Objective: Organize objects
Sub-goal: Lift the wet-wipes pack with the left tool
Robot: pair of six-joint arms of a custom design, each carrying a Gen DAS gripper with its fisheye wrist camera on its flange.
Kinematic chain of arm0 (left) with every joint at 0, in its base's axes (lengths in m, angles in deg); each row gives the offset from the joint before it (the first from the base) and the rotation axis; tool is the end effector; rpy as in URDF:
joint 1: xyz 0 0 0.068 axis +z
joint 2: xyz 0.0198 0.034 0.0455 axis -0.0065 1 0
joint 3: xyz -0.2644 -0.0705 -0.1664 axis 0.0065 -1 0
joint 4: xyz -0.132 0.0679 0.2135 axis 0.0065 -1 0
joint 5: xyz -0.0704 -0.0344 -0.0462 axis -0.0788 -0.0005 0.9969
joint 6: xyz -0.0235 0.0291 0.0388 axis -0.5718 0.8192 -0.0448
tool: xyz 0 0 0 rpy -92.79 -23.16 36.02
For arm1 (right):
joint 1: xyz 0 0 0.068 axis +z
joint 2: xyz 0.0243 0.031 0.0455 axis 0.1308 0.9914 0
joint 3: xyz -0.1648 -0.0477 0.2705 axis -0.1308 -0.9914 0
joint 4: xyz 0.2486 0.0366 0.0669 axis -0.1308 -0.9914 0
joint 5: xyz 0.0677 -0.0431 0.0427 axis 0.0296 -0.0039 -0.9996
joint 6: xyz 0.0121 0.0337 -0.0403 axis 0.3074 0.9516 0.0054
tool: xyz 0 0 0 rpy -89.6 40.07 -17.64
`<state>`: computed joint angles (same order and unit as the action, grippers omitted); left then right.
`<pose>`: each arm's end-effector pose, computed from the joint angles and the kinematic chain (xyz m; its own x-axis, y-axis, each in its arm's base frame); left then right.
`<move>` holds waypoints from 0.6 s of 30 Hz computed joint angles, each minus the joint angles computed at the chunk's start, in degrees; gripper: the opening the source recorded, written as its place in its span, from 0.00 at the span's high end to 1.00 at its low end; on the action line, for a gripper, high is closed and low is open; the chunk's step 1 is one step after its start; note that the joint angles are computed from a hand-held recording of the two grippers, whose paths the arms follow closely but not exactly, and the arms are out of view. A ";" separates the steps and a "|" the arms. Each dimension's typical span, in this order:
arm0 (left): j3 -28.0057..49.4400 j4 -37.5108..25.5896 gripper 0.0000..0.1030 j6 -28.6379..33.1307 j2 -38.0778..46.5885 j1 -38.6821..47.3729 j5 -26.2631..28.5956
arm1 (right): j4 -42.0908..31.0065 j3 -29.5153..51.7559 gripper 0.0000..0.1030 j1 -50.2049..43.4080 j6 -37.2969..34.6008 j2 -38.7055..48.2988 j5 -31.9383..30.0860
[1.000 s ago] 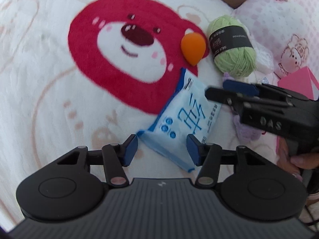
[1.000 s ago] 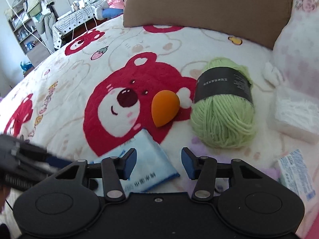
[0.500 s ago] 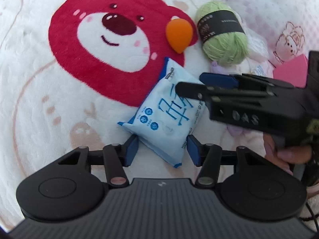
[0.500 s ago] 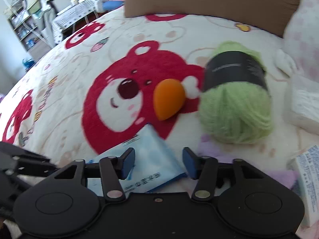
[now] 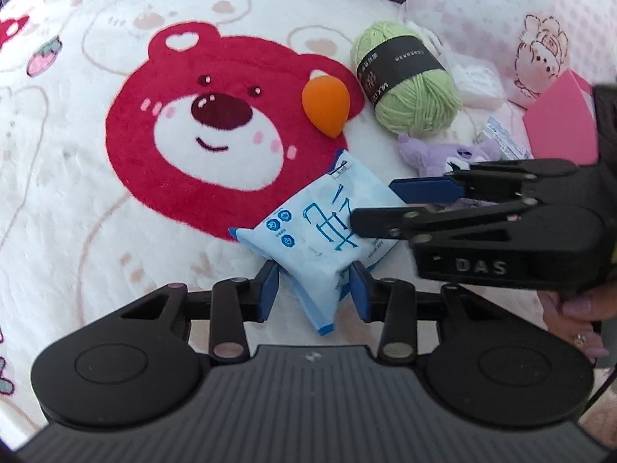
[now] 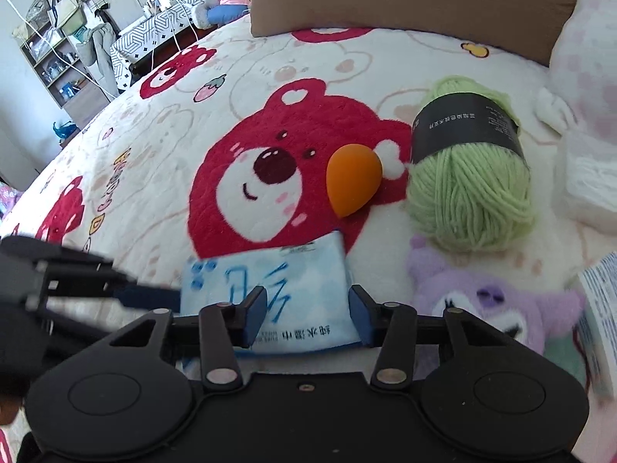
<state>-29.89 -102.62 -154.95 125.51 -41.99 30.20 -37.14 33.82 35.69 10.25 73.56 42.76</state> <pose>0.2171 -0.1728 0.1846 -0.5781 -0.6912 -0.4336 -0.6636 0.7075 -0.2430 0.4217 0.2501 0.1387 -0.3556 -0.7493 -0.5586 -0.9290 0.2177 0.2994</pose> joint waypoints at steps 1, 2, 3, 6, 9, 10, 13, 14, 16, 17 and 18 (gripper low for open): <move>-0.67 0.69 0.62 -0.40 -0.49 0.00 -0.04 | -1.14 0.25 0.54 -0.24 -0.19 0.05 -0.42; -1.26 0.96 0.62 -0.31 -1.24 0.22 0.25 | -1.57 0.02 0.54 -0.52 -0.17 -0.03 -0.86; -2.25 2.15 0.62 -0.17 -2.09 0.46 0.63 | -1.26 -0.67 0.55 -0.79 0.17 -0.24 -1.05; -6.02 8.38 0.62 -0.39 -4.93 0.83 1.66 | 0.73 -3.69 0.57 -1.70 1.93 -1.02 -0.78; -6.97 9.02 0.60 -0.81 -6.26 0.47 1.49 | -1.83 -3.91 0.58 -3.08 2.61 -0.91 -2.54; -6.77 8.34 0.60 -1.00 -6.17 0.32 1.26 | -3.03 -3.73 0.58 -3.35 2.45 -0.88 -2.85; -6.95 7.75 0.63 -2.26 -5.57 1.03 1.87 | -4.54 -4.24 0.58 -4.08 3.70 -1.05 -4.03; -6.61 7.19 0.66 -2.37 -4.75 1.42 2.27 | -4.21 -4.88 0.58 -4.31 4.71 -1.23 -4.22; -5.54 5.32 0.66 -1.84 -3.10 1.87 2.51 | -4.19 -5.36 0.58 -5.23 8.55 -1.01 -5.41; -4.57 3.98 0.66 -1.25 -2.12 1.85 2.05 | -3.58 -5.74 0.57 -5.72 10.67 -0.95 -5.74; -3.90 2.90 0.66 -0.82 -1.54 1.79 1.57 | -2.00 -6.69 0.57 -5.92 12.55 -1.28 -4.98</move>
<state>-33.79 -99.72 -155.77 123.97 -40.20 31.77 -39.14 27.13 29.76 22.80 72.28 37.79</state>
